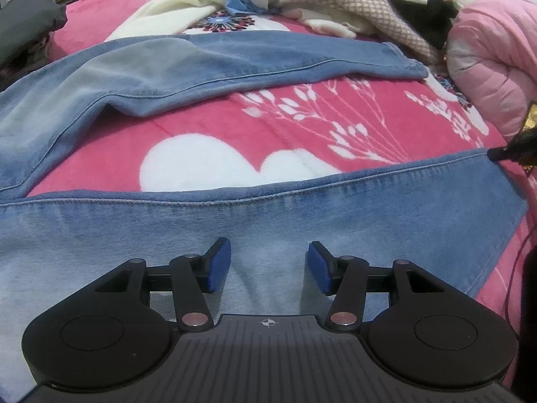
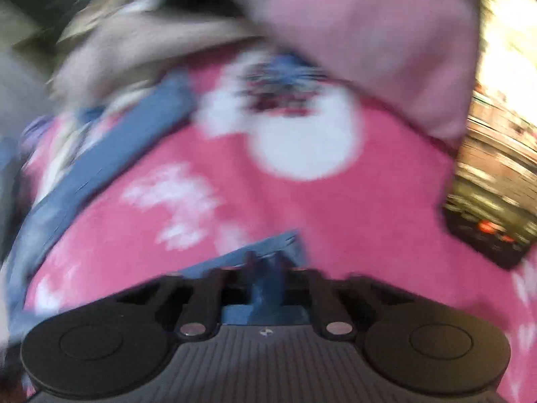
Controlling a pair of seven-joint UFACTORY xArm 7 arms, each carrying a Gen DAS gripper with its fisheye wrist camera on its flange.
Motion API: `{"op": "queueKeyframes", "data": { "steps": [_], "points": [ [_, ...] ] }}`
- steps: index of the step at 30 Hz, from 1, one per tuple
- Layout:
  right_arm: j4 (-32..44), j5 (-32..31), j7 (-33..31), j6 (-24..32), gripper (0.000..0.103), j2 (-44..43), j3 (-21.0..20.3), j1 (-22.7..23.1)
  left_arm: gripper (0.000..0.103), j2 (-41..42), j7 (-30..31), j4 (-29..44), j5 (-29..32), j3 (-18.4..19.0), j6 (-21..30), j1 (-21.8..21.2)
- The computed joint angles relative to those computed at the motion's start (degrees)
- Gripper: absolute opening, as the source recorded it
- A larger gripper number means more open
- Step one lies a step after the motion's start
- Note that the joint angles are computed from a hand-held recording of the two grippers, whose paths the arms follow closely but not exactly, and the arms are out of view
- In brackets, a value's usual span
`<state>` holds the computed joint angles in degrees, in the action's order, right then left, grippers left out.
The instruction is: Fold clothes
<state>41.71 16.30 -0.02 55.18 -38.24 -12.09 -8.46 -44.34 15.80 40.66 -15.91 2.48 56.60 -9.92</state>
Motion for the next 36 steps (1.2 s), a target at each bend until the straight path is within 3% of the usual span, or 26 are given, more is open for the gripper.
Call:
{"op": "queueKeyframes", "data": {
  "steps": [1, 3, 8, 10, 14, 15, 20, 24, 26, 29, 32, 36],
  "points": [
    [-1.0, -1.69, 1.14, -2.5, 0.0, -1.8, 1.86, -1.24, 0.052, -0.07, 0.03, -0.17, -0.22, 0.16, -0.19, -0.06],
    [-2.74, -5.0, 2.97, -7.09, 0.01, -5.31, 4.61, -2.77, 0.052, -0.43, -0.2, -0.74, -0.82, 0.36, -0.99, -0.09],
    [-4.83, -3.46, 0.13, -14.31, 0.013, -14.13, 3.47, 3.44, 0.052, -3.6, -3.75, -2.53, -3.57, 0.87, -3.56, 0.04],
    [-5.0, -1.32, -0.39, -18.08, 0.024, -15.91, 3.11, 6.94, 0.052, -6.38, -5.04, -3.31, -5.37, 2.02, -3.97, -0.26],
    [-3.82, 7.86, -2.31, -24.58, 0.032, -16.01, -0.64, 20.23, 0.053, -12.44, -9.21, -3.84, -4.99, 4.3, 0.38, 2.59],
    [-3.48, 10.83, -3.17, -25.49, 0.039, -16.02, -2.2, 24.3, 0.053, -13.9, -10.45, -3.71, -4.13, 5.11, 2.51, 4.02],
    [-3.23, 26.76, -8.01, -24.31, 0.046, -16.36, -9.95, 42.0, 0.053, -20.82, -15.28, -2.03, 3.65, 9.6, 14.13, 14.01],
    [-4.82, 38.01, -7.35, -19.01, 0.054, -15.51, -13.19, 47.65, 0.054, -22.29, -19.86, 0.39, 8.89, 15.2, 20.36, 23.45],
    [-6.72, 42.42, -5.64, -15.64, 0.056, -15.38, -14.04, 48.14, 0.055, -22.33, -23.27, 0.13, 9.47, 18.0, 20.14, 27.87],
    [-11.73, 44.86, 2.63, -9.6, 0.057, -16.85, -11.85, 44.55, 0.055, -21.31, -28.5, -1.57, 8.37, 22.08, 16.43, 33.27],
    [-17.32, 40.8, 16.6, -1.79, 0.057, -20.43, -7.24, 36.27, 0.055, -19.51, -32.78, -4.42, 6.04, 24.41, 9.92, 37.0],
    [-18.94, 31.06, 28.37, 7.06, 0.057, -22.85, -0.67, 25.47, 0.055, -16.4, -35.95, -7.49, 2.38, 25.75, 2.56, 38.99]
  ]
}}
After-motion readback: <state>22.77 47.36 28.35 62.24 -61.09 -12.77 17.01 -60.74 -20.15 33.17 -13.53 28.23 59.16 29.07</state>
